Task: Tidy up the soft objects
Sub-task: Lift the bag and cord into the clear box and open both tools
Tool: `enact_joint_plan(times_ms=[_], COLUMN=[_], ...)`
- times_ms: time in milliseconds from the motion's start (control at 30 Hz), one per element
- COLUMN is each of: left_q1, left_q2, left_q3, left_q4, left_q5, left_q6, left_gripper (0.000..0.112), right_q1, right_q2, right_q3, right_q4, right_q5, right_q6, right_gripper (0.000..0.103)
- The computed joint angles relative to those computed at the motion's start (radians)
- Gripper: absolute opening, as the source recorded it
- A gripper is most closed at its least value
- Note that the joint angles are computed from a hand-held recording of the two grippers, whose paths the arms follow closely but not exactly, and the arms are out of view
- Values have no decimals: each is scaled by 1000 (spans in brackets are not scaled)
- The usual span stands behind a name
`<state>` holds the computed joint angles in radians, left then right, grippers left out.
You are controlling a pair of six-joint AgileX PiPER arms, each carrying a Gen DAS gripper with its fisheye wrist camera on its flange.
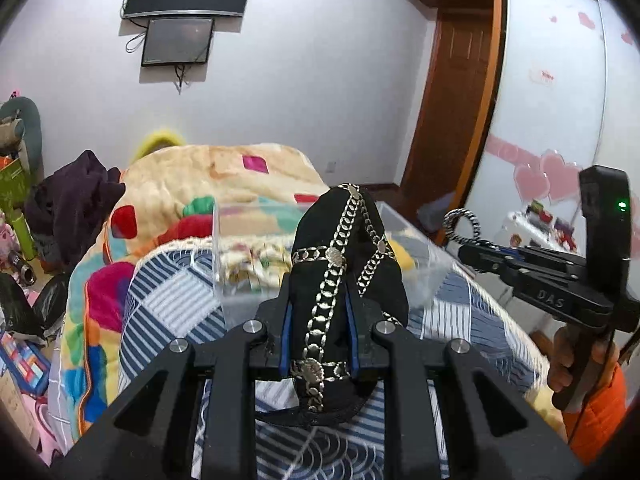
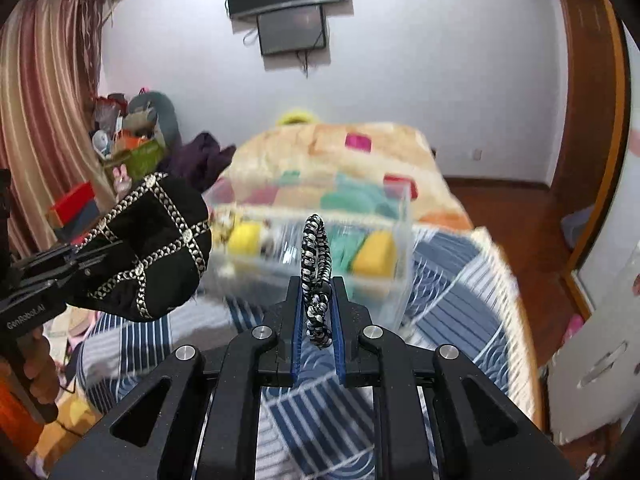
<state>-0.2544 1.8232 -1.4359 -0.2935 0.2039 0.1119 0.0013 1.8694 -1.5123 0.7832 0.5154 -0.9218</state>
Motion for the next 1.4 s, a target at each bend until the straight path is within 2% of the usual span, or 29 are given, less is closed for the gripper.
enact_joint_plan(times_ms=[67, 133, 267, 400, 500, 700, 867, 933, 1000, 1067, 1133, 1400], left_q1=[18, 29, 21, 21, 28, 27, 6, -7, -10, -11, -8, 15], left_q2=[22, 49, 100, 186, 262, 382, 444, 444, 429, 407, 393, 307], left_q3=[-47, -100, -187, -309, -410, -549, -625, -611, -577, -533, -512, -400], left_q4=[-92, -99, 49, 117, 89, 129, 274, 345, 361, 381, 368, 239], left_q5=[19, 32, 36, 89, 157, 225, 282, 284, 265, 236, 219, 153], left_q6=[70, 66, -85, -157, -153, -216, -317, -376, -386, -409, -405, -299], left_gripper=[21, 21, 21, 21, 21, 21, 25, 31, 38, 45, 56, 60], right_q1=[1, 2, 22, 42, 65, 95, 113, 114, 114, 109, 103, 76], right_q2=[-5, 4, 44, 105, 167, 259, 301, 313, 327, 321, 308, 266], right_q3=[-12, -44, -121, -205, -286, -399, -440, -450, -472, -462, -447, -406], right_q4=[21, 19, -35, -128, -239, -369, -437, -450, -466, -458, -461, -387], right_q5=[-19, -26, -48, -40, -12, 55, 95, 113, 142, 136, 126, 120], right_q6=[-13, -6, 48, 139, 243, 370, 424, 429, 438, 439, 456, 396], right_gripper=[12, 12, 12, 12, 12, 12, 12, 12, 17, 37, 51, 54])
